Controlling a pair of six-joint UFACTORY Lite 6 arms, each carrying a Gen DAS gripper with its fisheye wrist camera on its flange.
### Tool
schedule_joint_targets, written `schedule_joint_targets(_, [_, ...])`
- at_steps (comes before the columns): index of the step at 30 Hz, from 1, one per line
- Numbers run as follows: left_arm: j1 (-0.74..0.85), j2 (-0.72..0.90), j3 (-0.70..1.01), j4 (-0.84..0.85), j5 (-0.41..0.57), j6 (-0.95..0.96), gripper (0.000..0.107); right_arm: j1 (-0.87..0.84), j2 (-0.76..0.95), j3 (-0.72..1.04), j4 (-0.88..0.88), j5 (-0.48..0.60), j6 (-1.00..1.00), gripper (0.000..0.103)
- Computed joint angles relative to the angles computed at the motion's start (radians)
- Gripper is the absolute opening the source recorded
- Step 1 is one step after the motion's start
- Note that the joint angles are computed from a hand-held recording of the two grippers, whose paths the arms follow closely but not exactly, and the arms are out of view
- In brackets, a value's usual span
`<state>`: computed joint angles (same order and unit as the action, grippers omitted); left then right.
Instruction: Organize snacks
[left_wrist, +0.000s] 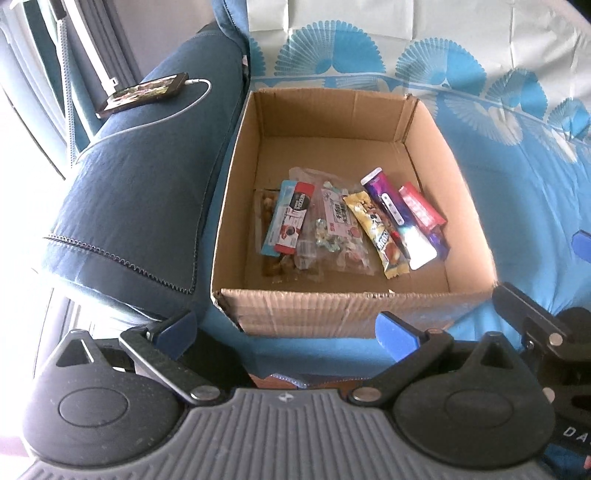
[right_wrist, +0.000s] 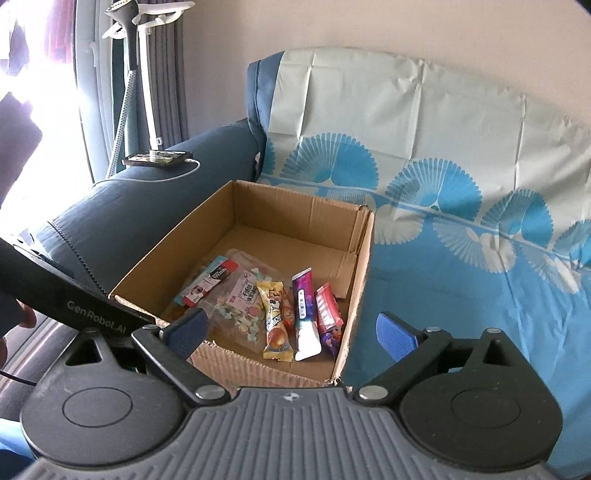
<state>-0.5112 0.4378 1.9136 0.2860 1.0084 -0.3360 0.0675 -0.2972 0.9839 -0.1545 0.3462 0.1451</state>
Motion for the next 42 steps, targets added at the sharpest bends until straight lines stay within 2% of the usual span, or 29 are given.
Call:
schedule_joint_targets(11, [-0.008,-0.092,-0.095,0.022,-0.019,-0.035,0.103,0.041,-0.069,-0.039,-0.085,0.014,0.08,0.1])
schedule_joint_targets(27, [-0.013,-0.064,-0.077,0.12,0.009,-0.012,0.103,0.041,-0.01,0.009,-0.125,0.028,0.15,0.103])
schedule_joint_targets(35, [-0.012,-0.101,-0.136,0.086,-0.055,-0.027,0.103,0.052,0.004,0.004,-0.136,0.035,0.162,0.103])
schedule_joint_targets(42, [-0.012,-0.105,-0.137,0.087,-0.054,-0.044,0.103,0.059,0.002,-0.001,-0.144,0.033,0.169,0.103])
